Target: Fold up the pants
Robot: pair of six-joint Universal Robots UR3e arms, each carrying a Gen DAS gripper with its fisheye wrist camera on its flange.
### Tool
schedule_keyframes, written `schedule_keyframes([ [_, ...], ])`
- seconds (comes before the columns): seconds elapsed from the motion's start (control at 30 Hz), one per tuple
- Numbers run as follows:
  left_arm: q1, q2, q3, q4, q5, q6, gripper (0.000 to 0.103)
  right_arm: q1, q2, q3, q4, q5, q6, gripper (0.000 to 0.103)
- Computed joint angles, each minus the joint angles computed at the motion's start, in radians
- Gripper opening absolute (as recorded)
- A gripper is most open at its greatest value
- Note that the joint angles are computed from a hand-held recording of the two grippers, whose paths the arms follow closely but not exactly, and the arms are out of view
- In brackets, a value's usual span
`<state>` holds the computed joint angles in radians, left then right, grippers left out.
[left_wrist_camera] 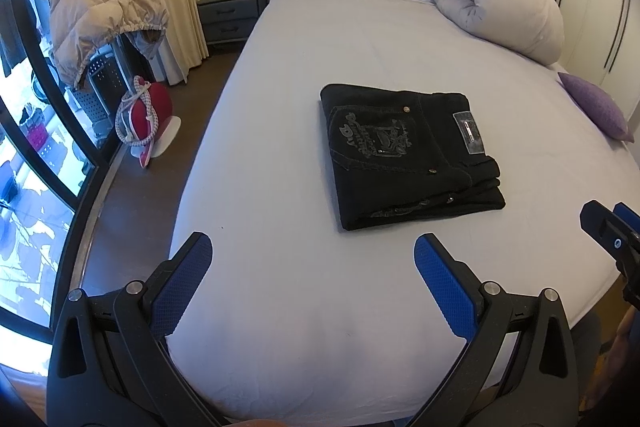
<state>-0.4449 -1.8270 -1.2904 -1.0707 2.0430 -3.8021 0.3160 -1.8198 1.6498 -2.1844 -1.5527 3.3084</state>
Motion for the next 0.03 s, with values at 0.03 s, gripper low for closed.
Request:
schedule_keyframes([
  [0.03,-0.001,-0.004,0.004,0.000,0.004,0.000,0.103,-0.001,0.001,-0.001,0.000,0.000,-0.001,0.103],
])
